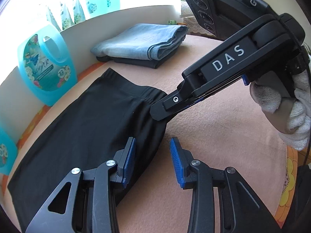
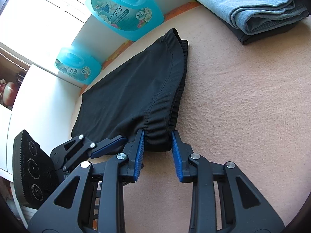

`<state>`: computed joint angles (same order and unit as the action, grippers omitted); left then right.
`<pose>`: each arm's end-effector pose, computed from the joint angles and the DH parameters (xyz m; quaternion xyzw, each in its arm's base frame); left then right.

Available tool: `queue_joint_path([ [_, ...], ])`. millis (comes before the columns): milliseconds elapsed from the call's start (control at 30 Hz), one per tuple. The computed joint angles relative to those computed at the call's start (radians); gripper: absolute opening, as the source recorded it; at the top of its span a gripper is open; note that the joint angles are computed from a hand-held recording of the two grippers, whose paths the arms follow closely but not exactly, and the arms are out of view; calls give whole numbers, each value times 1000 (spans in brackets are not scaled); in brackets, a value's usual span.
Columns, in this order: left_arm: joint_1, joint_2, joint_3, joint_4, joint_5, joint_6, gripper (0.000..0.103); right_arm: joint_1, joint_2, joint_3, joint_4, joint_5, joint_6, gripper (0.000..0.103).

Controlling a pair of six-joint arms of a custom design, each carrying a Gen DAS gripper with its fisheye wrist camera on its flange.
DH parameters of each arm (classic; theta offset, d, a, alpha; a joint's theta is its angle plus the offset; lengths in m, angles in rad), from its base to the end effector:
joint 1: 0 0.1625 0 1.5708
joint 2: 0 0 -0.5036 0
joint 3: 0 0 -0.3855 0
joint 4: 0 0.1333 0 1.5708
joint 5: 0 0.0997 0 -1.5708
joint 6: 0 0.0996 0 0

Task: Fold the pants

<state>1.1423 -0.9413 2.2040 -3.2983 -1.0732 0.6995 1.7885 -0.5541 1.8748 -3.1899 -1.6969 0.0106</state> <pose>-0.0606 -0.5679 0.1687 0.4563 0.8274 -0.1888 0.2676 0.2579 -0.6066 -0.0112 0.0927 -0.9826 0.1545 0.0450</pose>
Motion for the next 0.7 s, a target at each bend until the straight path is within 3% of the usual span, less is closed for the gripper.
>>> queue_joint_path([
  [100, 6, 22, -24, 4, -3, -15, 35, -4, -1, -6, 15, 21, 4, 30],
  [167, 14, 29, -38, 8, -13, -34, 21, -12, -2, -3, 15, 39, 9, 30],
  [267, 33, 18, -57, 49, -49, -75, 13, -36, -10, 16, -13, 83, 34, 36],
  [333, 41, 15, -60, 52, -62, -93, 12, -46, -14, 32, -55, 73, 52, 50],
  [367, 45, 11, -60, 54, -74, -102, 12, -51, -16, 35, -68, 71, 62, 52],
  [500, 60, -6, -63, 63, -121, -149, 11, -81, -16, 32, -61, 156, 113, 57],
  [700, 60, -7, -63, 55, -128, -157, 11, -82, 10, -14, -14, 206, 149, 60],
])
